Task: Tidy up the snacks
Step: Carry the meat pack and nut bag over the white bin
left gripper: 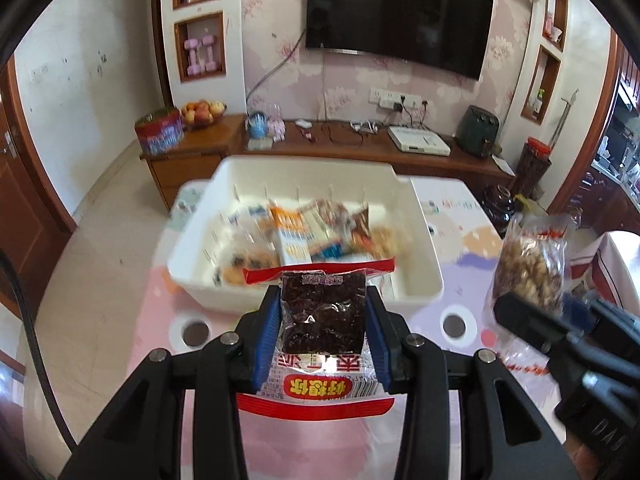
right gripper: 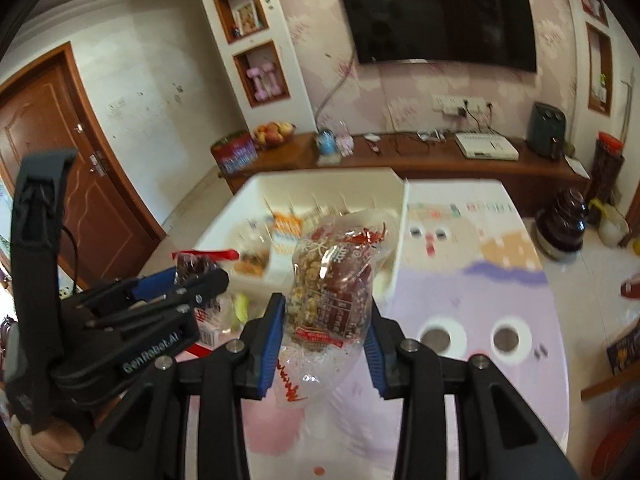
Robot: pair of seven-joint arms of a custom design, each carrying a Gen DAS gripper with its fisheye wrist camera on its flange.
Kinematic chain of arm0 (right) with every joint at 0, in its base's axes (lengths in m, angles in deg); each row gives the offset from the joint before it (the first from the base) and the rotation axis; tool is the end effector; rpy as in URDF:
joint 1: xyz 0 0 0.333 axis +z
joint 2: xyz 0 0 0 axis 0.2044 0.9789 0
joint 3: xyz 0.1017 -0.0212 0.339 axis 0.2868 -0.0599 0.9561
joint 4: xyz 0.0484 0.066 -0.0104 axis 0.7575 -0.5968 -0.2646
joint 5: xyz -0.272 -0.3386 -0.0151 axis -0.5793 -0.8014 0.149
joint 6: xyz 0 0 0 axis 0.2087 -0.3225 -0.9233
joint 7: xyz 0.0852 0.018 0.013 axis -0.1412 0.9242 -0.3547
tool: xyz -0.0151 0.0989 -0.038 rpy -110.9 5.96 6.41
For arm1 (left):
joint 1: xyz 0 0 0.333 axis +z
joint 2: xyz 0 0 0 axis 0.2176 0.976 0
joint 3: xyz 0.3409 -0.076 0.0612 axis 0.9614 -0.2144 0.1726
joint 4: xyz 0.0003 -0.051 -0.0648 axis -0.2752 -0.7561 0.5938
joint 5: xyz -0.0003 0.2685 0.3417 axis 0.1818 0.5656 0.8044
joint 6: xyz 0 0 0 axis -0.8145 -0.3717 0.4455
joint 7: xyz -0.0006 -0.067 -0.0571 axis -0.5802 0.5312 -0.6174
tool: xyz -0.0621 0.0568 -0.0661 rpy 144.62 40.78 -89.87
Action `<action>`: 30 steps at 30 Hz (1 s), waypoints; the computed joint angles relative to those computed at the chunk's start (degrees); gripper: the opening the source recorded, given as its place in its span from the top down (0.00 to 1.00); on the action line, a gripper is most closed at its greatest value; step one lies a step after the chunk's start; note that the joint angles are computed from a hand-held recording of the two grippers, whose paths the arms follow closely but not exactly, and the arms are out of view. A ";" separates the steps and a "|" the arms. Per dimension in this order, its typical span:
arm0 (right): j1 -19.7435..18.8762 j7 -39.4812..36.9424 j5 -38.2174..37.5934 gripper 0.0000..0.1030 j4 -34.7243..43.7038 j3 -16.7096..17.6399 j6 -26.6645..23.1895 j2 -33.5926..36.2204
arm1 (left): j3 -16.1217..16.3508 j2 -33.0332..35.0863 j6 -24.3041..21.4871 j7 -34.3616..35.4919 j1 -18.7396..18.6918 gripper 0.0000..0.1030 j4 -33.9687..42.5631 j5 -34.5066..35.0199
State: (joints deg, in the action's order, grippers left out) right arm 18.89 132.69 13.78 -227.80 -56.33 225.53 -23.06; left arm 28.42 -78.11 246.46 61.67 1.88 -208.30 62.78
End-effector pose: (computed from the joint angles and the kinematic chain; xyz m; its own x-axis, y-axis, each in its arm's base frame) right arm 0.5023 0.1984 0.4391 0.0518 -0.9730 -0.2249 -0.7016 0.1248 -0.7016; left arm 0.5588 -0.2272 0.4415 -0.2312 -0.9718 0.0464 -0.7172 0.1380 -0.6831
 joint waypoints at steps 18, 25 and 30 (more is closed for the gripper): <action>5.19 -5.01 0.36 0.64 23.07 -6.46 -8.50 11.52 | 5.38 11.59 -9.38 1.08 -3.14 0.62 23.83 2.99; 6.21 -15.06 11.49 0.64 29.97 -6.89 -12.47 19.31 | 5.67 19.85 -13.39 6.86 -3.89 0.62 32.54 -3.59; 6.67 -19.96 16.60 0.64 33.77 -7.12 -15.14 23.98 | 6.55 24.49 -15.96 9.89 -4.86 0.62 36.88 -6.87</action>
State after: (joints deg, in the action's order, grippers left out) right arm 25.56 112.72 30.38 -194.03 -63.45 210.39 0.92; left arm 34.98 -53.62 230.50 71.56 -2.97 -171.42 55.91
